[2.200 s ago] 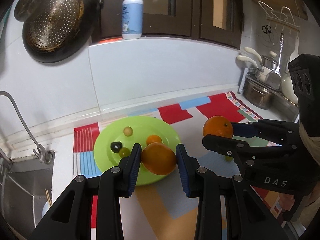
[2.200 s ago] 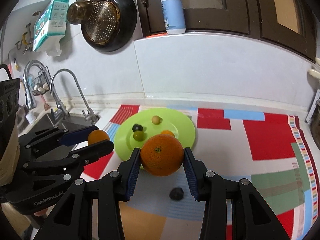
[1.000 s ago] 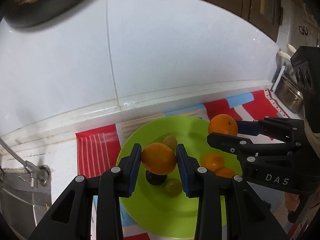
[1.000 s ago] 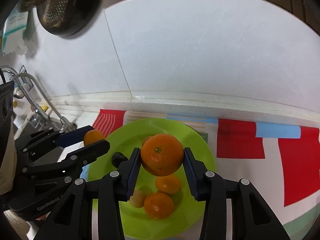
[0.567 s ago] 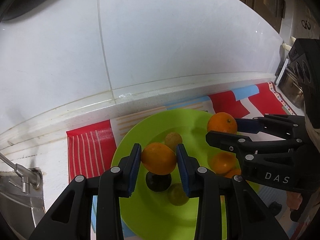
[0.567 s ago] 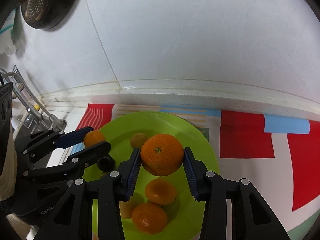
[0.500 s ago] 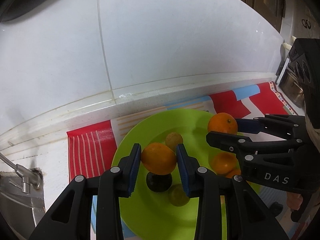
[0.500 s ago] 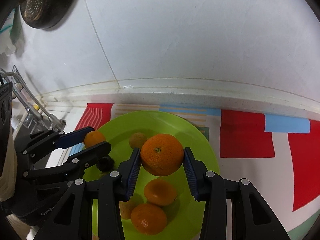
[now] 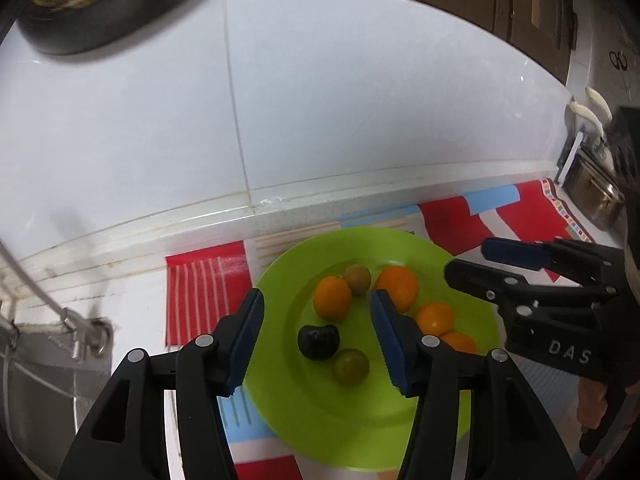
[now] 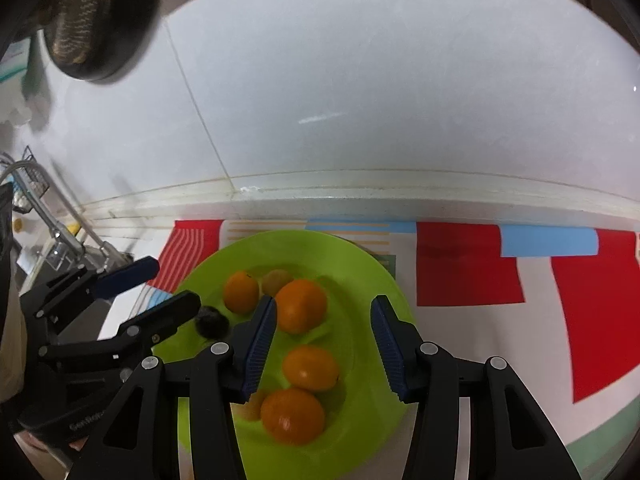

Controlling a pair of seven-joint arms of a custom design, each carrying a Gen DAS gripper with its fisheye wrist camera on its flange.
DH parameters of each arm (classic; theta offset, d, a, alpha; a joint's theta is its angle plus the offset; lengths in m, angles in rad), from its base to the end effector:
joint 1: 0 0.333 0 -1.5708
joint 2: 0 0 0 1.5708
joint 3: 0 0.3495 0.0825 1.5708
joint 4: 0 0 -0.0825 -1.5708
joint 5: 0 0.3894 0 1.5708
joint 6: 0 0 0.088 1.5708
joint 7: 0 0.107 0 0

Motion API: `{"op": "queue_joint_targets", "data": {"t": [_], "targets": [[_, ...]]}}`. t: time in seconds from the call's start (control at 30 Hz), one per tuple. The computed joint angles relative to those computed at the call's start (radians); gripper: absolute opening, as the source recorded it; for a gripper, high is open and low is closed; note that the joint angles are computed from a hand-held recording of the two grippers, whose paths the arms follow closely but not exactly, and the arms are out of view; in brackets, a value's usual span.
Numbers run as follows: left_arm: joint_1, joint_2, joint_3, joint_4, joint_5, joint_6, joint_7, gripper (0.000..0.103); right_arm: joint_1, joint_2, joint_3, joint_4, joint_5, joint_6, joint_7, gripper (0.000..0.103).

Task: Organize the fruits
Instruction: 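Carry both oranges onto the green plate and open both tools, then move both tools back toward the dark plum and the lime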

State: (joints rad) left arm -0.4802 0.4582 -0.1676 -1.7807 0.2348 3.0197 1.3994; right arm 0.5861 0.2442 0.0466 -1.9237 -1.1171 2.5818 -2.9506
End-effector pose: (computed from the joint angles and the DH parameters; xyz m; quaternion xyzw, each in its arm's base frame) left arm 0.5763 -0.4341 0.4229 -0.4101 0.8269 -0.3471 0.1660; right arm 0.5167 0.3962 0.4310 -0.5531 0.7288 -0.2622 0.3069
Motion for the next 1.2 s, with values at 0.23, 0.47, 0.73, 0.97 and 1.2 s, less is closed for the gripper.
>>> {"op": "queue_joint_targets", "data": {"t": [0.23,0.47,0.73,0.97,1.2], "targets": [[-0.070,-0.105,0.083,-0.117,0.057,0.059,-0.102,0.066,0.028,-0.065,0.037,-0.043,-0.059,-0.084,0.046,0.050],[-0.177,-0.211,0.208,-0.226,0.220,0.124,-0.278,0.077,0.040,-0.143,0.094,-0.101,-0.110,-0.180,0.102,0.061],[-0.383,-0.300,0.439,-0.281,0.611,0.157,-0.663,0.086,0.050,-0.232,0.170,-0.171,-0.136,-0.294,0.161,0.068],[-0.470,-0.348,0.520,-0.258,1.087,0.141,-1.132,0.092,0.059,-0.300,0.223,-0.231,-0.132,-0.382,0.205,0.069],[-0.434,-0.386,0.432,-0.272,1.244,0.085,-1.291,0.095,0.057,-0.365,0.262,-0.300,-0.114,-0.423,0.240,0.072]]}}
